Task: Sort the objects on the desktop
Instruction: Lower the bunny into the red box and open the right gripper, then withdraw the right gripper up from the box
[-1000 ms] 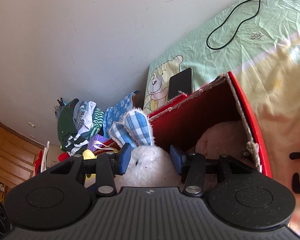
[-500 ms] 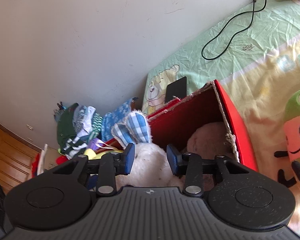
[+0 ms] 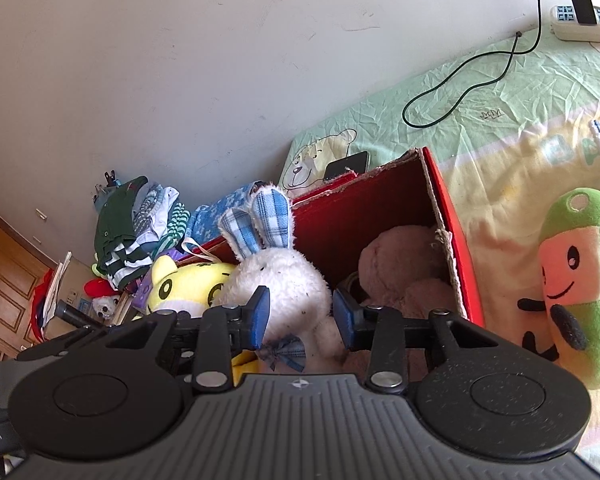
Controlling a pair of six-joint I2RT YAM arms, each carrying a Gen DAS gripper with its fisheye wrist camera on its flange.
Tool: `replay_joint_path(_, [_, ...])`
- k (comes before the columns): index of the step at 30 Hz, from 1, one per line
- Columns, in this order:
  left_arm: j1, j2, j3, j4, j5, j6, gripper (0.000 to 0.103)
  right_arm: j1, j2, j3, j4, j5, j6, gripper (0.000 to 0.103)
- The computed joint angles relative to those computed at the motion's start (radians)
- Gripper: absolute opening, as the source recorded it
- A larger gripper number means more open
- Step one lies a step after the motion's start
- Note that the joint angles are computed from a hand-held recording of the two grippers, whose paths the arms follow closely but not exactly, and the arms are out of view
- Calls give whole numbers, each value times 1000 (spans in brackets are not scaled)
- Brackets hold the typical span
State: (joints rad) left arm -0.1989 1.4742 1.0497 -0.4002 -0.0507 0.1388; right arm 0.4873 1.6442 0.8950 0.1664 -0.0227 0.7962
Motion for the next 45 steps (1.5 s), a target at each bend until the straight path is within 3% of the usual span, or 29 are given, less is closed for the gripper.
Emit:
replay_joint_path(8, [-50, -26, 4, -55, -82, -75, 90, 21, -73, -26, -69, 56, -69, 39])
replay_joint_path(19, [-157, -68, 18, -170, -219, -210, 90, -52, -192, -105, -100, -93, -107, 39])
replay_joint_path(35, [-390, -53, 109, -282, -365, -426, 90, -221, -414, -191, -239, -262, -294, 40])
replay_joint_path(45, [-569, 2, 181, -298, -447, -491, 90, -460, -544, -285, -321, -402, -360, 40])
